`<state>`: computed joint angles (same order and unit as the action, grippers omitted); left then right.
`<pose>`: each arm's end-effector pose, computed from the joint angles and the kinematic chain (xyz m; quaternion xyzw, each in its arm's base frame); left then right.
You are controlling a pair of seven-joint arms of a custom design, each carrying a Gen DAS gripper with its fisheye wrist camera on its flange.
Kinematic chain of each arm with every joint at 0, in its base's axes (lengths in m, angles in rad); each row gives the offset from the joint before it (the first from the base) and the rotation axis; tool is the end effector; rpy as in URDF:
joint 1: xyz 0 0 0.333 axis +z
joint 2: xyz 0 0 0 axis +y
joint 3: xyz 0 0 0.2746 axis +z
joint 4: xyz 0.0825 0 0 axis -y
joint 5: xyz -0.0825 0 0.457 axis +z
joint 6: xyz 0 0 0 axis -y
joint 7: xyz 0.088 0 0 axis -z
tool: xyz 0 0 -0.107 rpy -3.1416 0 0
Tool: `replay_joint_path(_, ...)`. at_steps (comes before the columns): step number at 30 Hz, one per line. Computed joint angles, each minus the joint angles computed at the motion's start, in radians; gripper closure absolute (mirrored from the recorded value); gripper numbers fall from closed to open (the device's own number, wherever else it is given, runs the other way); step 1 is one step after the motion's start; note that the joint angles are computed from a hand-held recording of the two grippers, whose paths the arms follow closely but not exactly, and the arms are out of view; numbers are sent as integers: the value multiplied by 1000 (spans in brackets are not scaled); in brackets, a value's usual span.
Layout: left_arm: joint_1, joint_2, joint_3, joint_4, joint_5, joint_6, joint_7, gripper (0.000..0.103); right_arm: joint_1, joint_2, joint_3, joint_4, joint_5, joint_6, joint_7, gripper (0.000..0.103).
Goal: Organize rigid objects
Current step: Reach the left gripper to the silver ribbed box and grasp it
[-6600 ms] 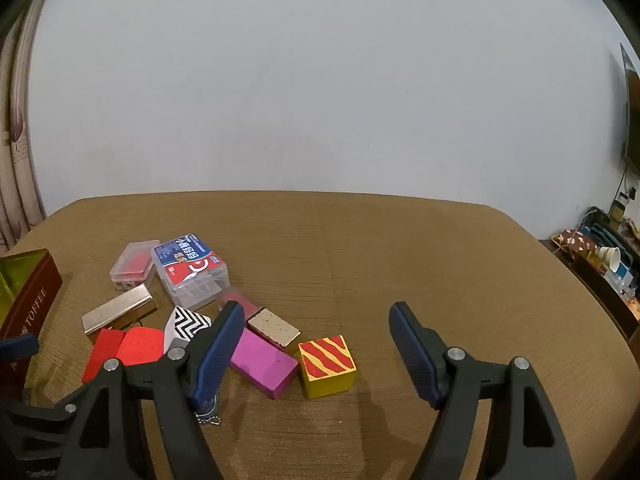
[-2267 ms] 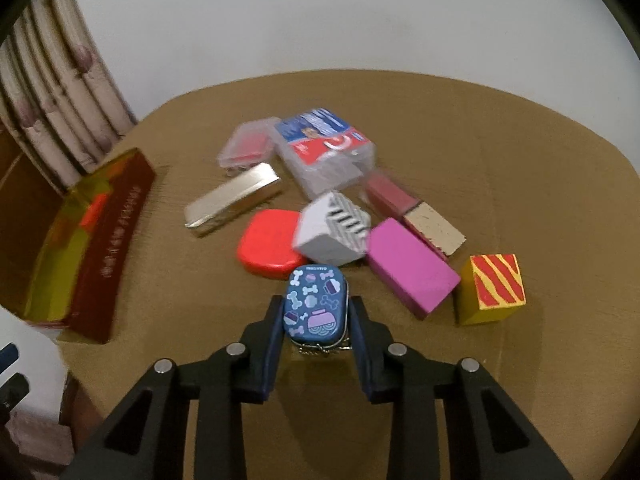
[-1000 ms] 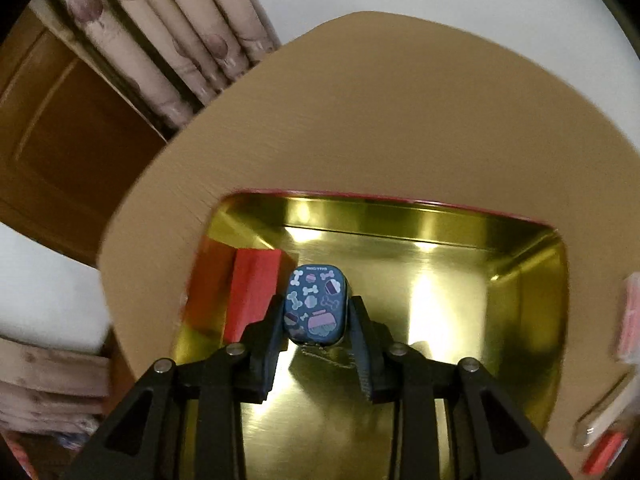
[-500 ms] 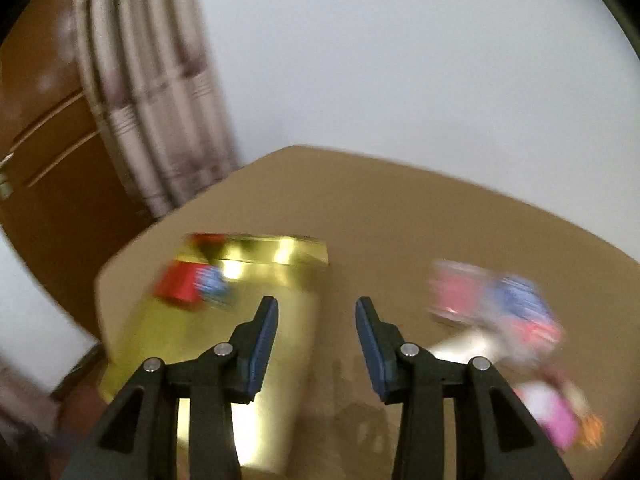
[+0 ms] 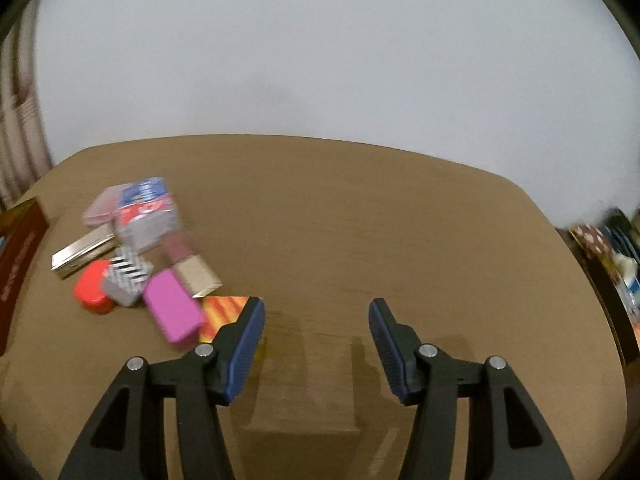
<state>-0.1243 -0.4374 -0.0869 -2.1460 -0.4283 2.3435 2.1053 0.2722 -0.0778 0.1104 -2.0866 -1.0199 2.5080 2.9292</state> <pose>0.5426 -0.1283 0.6018 -0.4576 0.8166 -0.3191 0.1482 0.5881 0.2444 0.4386 -0.5445 0.7161 -0.3612 0.2456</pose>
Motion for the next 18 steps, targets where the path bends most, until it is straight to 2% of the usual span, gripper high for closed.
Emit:
replay_joint_path(2, -18, 102, 4, 109, -14, -37, 51, 18, -21, -35, -22, -56, 21, 89, 24, 47)
replay_joint_path(4, -13, 208, -17, 217, 25, -46, 79, 18, -37, -59, -16, -90, -9, 141, 100, 47)
replay_joint_path(10, 7, 504, -59, 559, 113, -207, 104, 19, -94, -134, 15, -170, -146, 223, 278, 47)
replay_joint_path(11, 9, 556, -65, 625, 122, -255, 104, 19, -99, -150, 15, -182, -140, 231, 277, 47)
replay_joint_path(14, 4, 665, -79, 746, 172, -306, 72, 21, -130, -173, 5, -206, -144, 285, 290, 47)
replay_joint_path(15, 3, 706, -83, 798, 182, -353, 68, 29, -141, -182, 11, -215, -155, 300, 308, 47)
replay_joint_path(16, -2, 744, -84, 844, 204, -385, 56, 45, -152, -193, 10, -224, -154, 312, 305, 47)
replay_joint_path(18, -14, 808, -84, 921, 250, -442, 39, 52, -170, -228, 17, -254, -161, 330, 315, 47)
